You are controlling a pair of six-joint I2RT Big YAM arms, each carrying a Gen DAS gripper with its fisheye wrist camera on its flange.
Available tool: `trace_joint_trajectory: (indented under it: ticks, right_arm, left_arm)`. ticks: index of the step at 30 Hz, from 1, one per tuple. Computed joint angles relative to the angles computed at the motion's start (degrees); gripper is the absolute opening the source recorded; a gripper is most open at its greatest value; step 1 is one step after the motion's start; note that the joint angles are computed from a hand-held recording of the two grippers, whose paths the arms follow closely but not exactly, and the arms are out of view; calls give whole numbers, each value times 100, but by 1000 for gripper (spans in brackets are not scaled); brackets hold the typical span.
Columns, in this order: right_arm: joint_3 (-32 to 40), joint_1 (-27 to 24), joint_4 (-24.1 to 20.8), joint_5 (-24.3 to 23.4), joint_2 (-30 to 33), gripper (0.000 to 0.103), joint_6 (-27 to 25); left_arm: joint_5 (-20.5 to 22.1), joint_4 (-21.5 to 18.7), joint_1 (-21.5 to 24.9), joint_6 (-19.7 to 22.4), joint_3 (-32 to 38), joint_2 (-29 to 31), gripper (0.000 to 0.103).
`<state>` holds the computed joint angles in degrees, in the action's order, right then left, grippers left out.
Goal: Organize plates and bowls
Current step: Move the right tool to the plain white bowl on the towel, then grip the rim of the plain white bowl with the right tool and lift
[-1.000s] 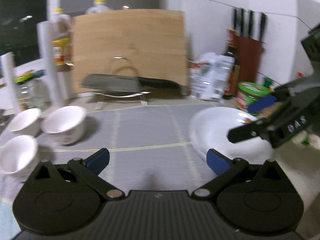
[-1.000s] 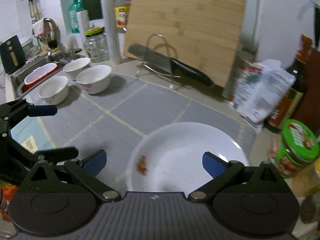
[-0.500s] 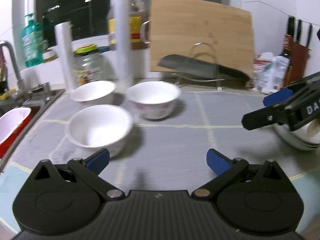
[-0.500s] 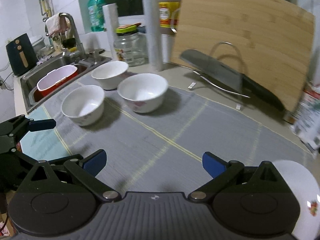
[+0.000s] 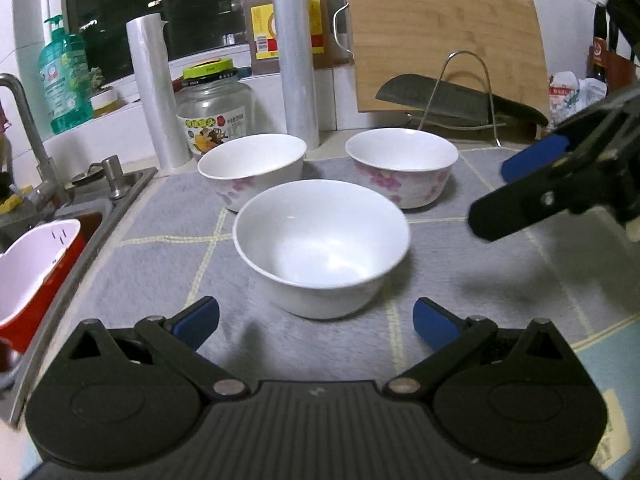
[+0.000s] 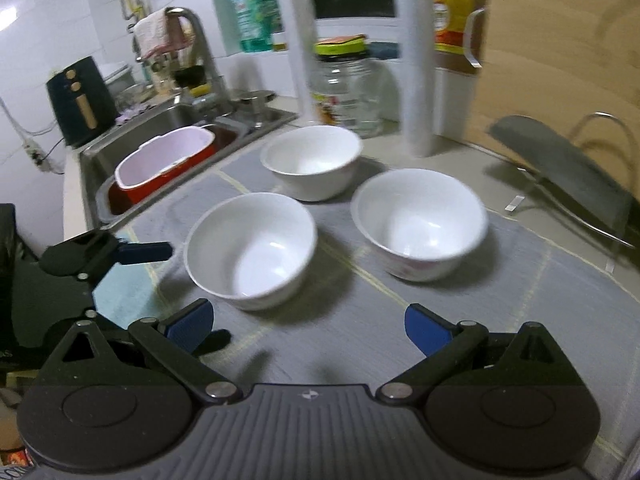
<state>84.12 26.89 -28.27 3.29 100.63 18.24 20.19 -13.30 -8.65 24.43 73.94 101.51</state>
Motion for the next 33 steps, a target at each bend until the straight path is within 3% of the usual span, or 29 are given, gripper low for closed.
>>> trace_joint_trajectory:
  ticks: [16,27,33]
  right_arm:
    - [1203,-125,-273,-553,1050,94,35]
    - [1584,-149,-439,-673,1322,73,-2]
    - [1634,-158,-422,-730,1357,69,-3]
  left_arm:
    - [612,-421,148,615,655,466,102]
    - [957,-693,203,828,877,577,93]
    - [1099,-824,216,963,979,630,89]
